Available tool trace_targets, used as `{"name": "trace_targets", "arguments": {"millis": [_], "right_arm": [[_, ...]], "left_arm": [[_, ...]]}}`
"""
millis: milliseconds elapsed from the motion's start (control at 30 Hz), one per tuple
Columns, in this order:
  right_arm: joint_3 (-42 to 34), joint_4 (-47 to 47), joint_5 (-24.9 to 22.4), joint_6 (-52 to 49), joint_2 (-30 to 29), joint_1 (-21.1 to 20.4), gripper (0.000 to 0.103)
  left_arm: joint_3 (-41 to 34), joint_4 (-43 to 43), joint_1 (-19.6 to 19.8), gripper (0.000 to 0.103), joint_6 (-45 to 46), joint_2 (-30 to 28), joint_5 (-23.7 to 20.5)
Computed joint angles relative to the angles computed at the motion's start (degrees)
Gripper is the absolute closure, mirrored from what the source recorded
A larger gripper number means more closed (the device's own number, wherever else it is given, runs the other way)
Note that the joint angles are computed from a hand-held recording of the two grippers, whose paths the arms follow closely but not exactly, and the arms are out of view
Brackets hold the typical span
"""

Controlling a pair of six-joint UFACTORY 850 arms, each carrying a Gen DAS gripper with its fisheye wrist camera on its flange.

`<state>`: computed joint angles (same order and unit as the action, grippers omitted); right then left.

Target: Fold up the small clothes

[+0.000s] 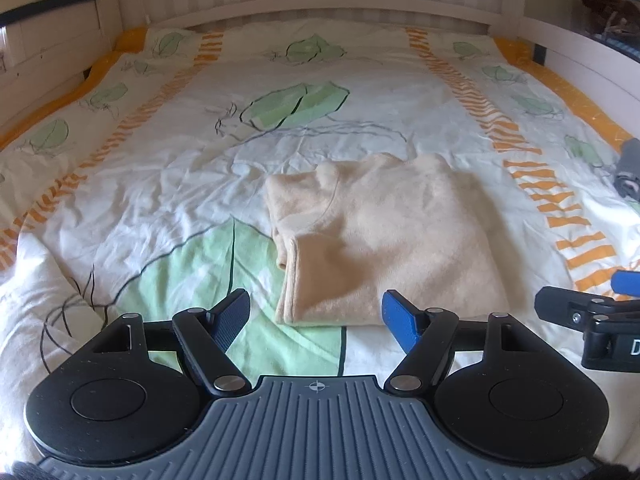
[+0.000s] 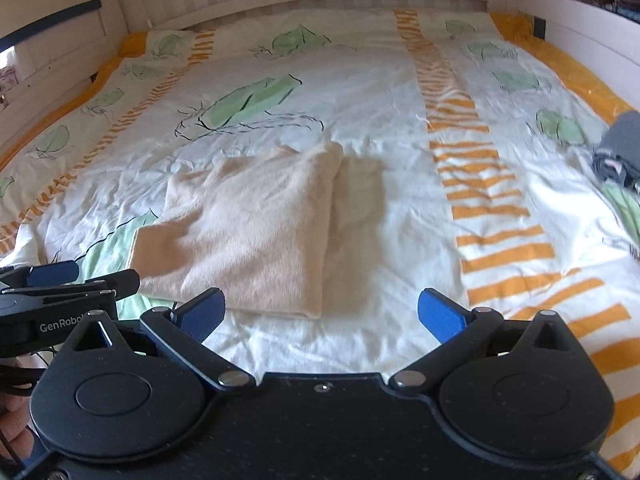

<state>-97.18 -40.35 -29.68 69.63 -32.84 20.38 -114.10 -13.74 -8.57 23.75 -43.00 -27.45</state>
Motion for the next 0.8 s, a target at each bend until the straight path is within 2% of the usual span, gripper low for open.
{"name": "trace_targets", "arguments": {"millis": [133,467,800], "right_arm": [[-0.27,2.46,-0.39,-1.16,-0.15,0.04,0.001],[-0.38,8.16,0.83,-4.28,-0.33,-0.38,0.001],[-0.61,10.17,0.72,-4.71,-0.49,-0.57,0.001]], "left_arm": [[-3.10,1.95,-0.08,0.032,-3.10,-1.76,-4.49],[-5.31,2.70,0.06,0.032,-5.37,-2.92,-8.79],[-5.61,3.50,-0.10,0.032,-5.81,-3.12,-9.72]]}}
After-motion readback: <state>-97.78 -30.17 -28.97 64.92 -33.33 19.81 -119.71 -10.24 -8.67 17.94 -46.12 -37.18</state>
